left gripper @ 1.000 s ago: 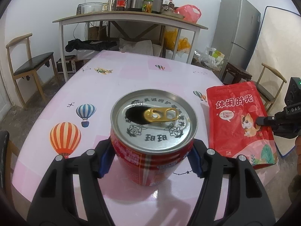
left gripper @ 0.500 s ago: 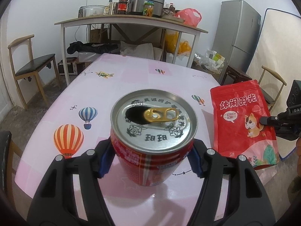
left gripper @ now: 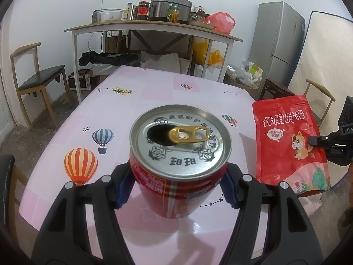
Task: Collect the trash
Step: 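Hold the snack bag and drink can raised above the table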
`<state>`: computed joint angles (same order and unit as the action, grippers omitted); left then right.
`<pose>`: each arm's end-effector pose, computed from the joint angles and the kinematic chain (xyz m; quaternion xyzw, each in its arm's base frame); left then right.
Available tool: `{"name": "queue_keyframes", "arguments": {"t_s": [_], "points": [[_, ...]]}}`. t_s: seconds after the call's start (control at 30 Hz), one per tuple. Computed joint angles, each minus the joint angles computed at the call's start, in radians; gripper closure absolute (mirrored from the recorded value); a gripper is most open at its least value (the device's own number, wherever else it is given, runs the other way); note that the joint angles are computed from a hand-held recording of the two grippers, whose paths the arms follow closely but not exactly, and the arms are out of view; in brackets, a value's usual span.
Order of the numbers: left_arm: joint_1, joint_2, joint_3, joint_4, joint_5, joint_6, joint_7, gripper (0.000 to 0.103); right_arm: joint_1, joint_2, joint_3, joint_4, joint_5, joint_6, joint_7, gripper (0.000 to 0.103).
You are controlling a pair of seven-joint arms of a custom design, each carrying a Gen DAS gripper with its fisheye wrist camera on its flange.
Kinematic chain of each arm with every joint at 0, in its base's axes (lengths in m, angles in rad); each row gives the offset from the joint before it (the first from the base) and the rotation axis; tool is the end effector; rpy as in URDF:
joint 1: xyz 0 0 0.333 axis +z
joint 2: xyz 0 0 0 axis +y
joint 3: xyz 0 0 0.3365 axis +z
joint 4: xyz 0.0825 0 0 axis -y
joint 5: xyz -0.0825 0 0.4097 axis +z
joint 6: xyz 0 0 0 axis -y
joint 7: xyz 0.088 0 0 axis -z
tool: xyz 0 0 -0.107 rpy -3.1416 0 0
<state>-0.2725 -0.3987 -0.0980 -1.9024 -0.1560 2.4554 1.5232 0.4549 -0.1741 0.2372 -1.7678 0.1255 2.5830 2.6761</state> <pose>0.4497 -0.1894 0.7933 -0.5395 0.7054 -0.4117 0.2045 0.4337 0.3767 0.7634 -0.4623 0.7496 0.0889 0.4652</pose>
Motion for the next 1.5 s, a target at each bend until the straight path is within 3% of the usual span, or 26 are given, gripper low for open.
{"name": "queue_keyframes", "arguments": {"t_s": [1.5], "points": [[-0.002, -0.012, 0.002, -0.015, -0.004, 0.01, 0.0, 0.04, -0.011, -0.028, 0.006, -0.018, 0.001, 0.029, -0.013, 0.099]]}}
